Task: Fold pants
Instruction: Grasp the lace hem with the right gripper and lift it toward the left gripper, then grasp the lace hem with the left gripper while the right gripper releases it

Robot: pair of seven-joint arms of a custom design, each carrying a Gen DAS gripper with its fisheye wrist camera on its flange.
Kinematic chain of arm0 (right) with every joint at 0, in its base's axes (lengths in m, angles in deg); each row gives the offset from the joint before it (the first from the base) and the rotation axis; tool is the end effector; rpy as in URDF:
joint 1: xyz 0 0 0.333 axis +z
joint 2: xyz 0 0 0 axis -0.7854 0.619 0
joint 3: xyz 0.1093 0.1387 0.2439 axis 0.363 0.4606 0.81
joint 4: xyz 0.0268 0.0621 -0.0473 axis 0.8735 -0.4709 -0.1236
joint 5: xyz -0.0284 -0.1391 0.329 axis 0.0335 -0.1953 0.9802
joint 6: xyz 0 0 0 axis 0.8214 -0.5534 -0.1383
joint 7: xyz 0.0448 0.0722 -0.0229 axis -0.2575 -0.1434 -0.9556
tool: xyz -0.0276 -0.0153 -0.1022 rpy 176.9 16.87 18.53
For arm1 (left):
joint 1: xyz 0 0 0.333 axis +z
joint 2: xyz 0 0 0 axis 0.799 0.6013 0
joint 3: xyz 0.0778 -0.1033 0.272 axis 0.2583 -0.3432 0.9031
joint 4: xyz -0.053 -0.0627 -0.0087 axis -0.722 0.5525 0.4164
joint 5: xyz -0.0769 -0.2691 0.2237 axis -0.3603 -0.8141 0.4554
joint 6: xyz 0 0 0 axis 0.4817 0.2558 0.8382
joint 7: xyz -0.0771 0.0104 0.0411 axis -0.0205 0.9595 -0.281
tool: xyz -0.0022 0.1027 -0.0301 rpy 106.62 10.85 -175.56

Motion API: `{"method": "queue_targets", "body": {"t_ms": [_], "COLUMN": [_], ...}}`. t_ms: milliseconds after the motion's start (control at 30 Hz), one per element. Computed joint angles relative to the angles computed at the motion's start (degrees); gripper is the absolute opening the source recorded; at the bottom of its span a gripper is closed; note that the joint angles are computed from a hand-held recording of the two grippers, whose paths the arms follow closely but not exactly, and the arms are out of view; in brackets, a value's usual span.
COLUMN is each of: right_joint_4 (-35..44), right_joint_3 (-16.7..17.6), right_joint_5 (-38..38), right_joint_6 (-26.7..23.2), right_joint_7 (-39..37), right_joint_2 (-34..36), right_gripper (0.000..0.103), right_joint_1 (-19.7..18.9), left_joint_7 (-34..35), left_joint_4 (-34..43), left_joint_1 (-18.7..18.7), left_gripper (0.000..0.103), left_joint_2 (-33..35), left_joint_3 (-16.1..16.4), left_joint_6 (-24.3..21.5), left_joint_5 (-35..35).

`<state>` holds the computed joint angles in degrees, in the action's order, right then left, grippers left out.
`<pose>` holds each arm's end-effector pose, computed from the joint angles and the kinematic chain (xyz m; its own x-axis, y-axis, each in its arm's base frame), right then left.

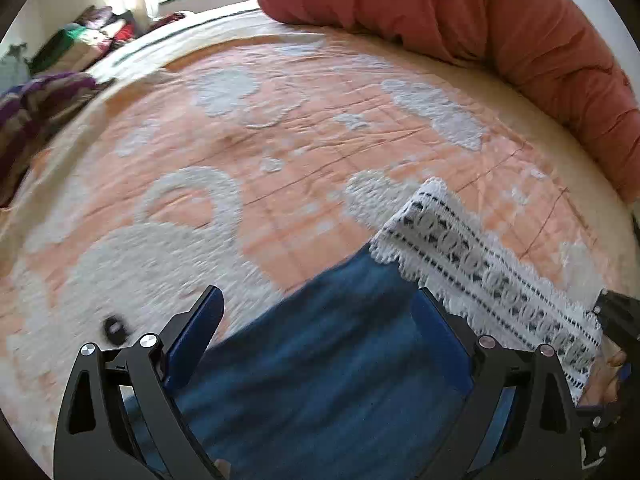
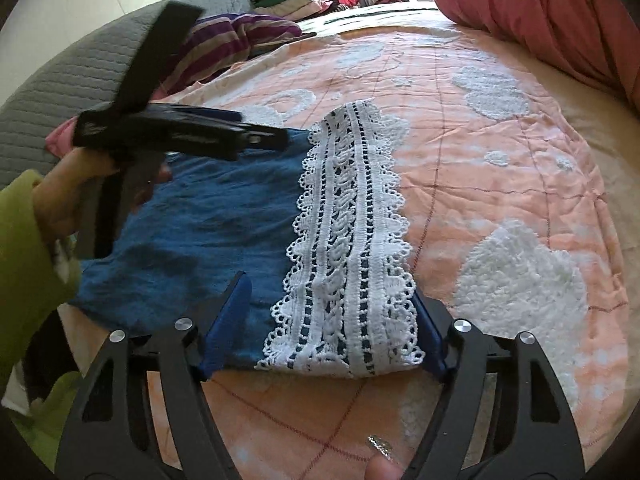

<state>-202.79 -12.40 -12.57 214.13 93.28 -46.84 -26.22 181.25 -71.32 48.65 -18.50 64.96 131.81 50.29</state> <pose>0.3595 0.2067 0.3733 0.1589 -0.9378 -0.3088 -0.7951 0.0639 -0.6031 0.5422 -0.1240 0.3907 -0.6329 -0.7742 0.0081 -0.6620 0.5358 -0.5240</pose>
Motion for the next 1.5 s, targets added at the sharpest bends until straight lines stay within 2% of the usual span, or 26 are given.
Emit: {"method": "queue_targets", "body": {"t_ms": [33,100,133,167,233,267,333,367,433,467,500,567,633,733,867,1067,1133,1267,1400,1433,1500], "right_joint_4": [-0.03,0.13,0.41,0.38,0.71,0.98,1.78,1.99,2.58,2.88,3.03,3.24,3.39,3.98,5.73,10.9,13.86,19.34,24.59,25.81,27.88], "right_joint_3": [-0.97,-2.93,-6.52,-8.1,-10.77,-10.59,-11.05,-11.29,-11.47,-13.38,-13.3,-9.35,-8.03,-5.86,2.79,6.28,8.64,9.9,13.23,12.61,9.79], "right_joint_5": [-0.23,-0.77,-3.9,-3.43,-6.49,-7.25,-9.41,-10.39,-12.09,-14.55,-15.46,-14.71,-14.23,-12.94,-9.35,-6.78,-6.49,-4.37,1.51,-0.03,-7.07], "right_joint_6": [0.31,0.88,1.67,2.04,3.28,3.51,2.99,3.09,2.72,2.97,3.09,2.22,2.16,1.06,-0.99,-3.47,-4.57,-6.21,-9.35,-10.17,-12.52], "right_joint_7": [0.08,0.37,2.57,2.14,4.29,4.87,6.55,7.4,8.7,10.34,10.78,9.73,9.04,7.33,3.66,-1.85,-3.84,-8.6,-15.22,-14.44,-9.78], "right_joint_2": [0.15,0.57,1.0,1.13,1.73,2.1,2.74,2.98,3.22,3.37,3.42,3.12,2.72,1.7,0.78,1.76,3.49,8.3,13.84,15.0,16.45], "right_gripper": [0.065,0.055,0.053,0.049,0.045,0.045,0.045,0.043,0.032,0.025,0.024,0.022,0.02,0.019,0.019,0.018,0.018,0.018,0.018,0.018,0.018], "right_joint_1": [0.77,2.24,4.82,6.36,8.04,7.69,7.94,7.89,7.8,9.09,8.91,5.63,4.76,3.85,-1.67,-0.29,-0.54,2.33,3.62,4.75,7.9], "left_joint_7": [0.07,-2.31,-2.67,-2.69,0.32,1.94,4.64,4.65,1.8,0.92,0.96,3.37,6.31,9.23,15.15,18.94,17.28,16.69,13.38,11.92,11.4], "left_joint_4": [1.53,3.6,4.54,4.75,4.48,4.23,3.85,3.67,3.26,3.26,3.15,2.36,1.68,1.86,0.58,-1.08,-2.14,-3.82,-5.46,-6.41,-7.12], "left_joint_1": [0.14,-0.15,-0.05,0.18,1.48,1.95,2.69,2.48,1.39,1.23,1.2,1.07,1.69,2.75,4.2,6.5,6.98,8.7,9.99,10.56,11.99], "left_gripper": [0.094,0.094,0.094,0.093,0.078,0.073,0.051,0.048,0.036,0.032,0.023,0.019,0.014,0.01,0.008,0.008,0.008,0.008,0.013,0.016,0.024], "left_joint_2": [1.48,3.88,5.05,5.39,5.3,5.02,4.22,3.95,3.51,3.29,3.09,2.58,1.98,1.6,-1.38,-5.62,-6.96,-8.61,-8.78,-9.23,-10.11], "left_joint_3": [0.0,0.5,0.44,0.21,-1.19,-1.63,-2.14,-1.87,-1.15,-1.02,-1.07,-1.32,-1.47,-1.14,0.14,4.28,5.31,7.65,8.63,9.03,10.4], "left_joint_6": [-1.15,-2.58,-3.5,-3.78,-4.46,-4.87,-7.1,-7.45,-7.42,-7.91,-8.26,-7.61,-7.56,-9.62,-13.5,-19.36,-18.92,-19.44,-15.71,-14.21,-15.0], "left_joint_5": [-0.2,2.44,3.16,3.17,-0.08,-1.65,-4.72,-4.94,-3.65,-3.85,-4.46,-5.56,-9.02,-14.43,-21.93,-30.35,-29.49,-30.95,-27.65,-26.64,-27.15]}}
